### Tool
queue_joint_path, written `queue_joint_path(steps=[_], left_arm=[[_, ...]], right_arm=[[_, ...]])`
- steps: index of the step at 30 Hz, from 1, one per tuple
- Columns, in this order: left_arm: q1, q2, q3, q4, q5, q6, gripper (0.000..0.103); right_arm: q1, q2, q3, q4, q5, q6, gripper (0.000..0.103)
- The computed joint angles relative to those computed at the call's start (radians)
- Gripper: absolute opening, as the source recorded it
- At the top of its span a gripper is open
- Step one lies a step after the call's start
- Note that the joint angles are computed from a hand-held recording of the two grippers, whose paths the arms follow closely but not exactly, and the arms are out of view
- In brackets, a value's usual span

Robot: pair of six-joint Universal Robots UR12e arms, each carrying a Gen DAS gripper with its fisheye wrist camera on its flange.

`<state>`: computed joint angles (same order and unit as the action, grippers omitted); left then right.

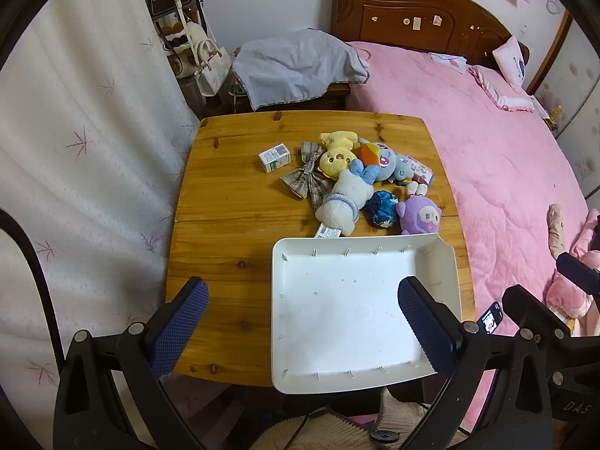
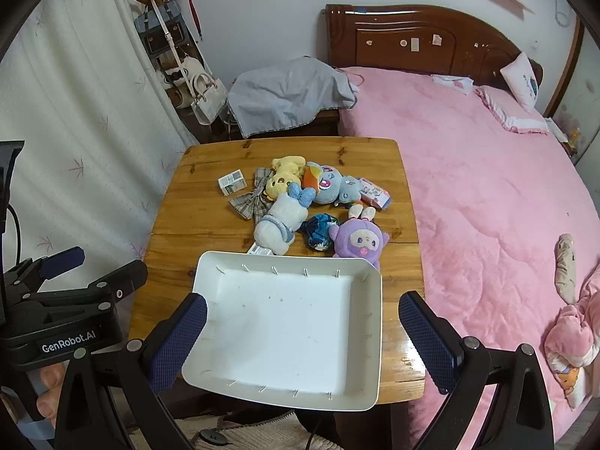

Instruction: Organize objects

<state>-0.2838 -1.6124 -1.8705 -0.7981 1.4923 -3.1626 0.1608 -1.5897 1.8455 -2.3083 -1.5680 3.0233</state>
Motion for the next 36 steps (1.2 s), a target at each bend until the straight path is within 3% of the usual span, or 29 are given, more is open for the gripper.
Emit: queue_joint_path(steps=[11,33,36], left_arm=[[-0.002,-0.005,0.003,-0.012,0.011,-0.011,0.101],[-0.018,-0.01,0.011,-0.018,0.075,-0.108,0.101],[-0.019,-0.01,0.012,-0.018,0.08,-0.116,0.101]], right_arm=[[0.001,0.003,0.0,0.013,0.003,0.006,0.102],[0.004,0.008,-0.001,0.024,0.005,0.012,0.102],[0.01,0.01,-0.015,0.07,-0.061,-0.002,0.102]])
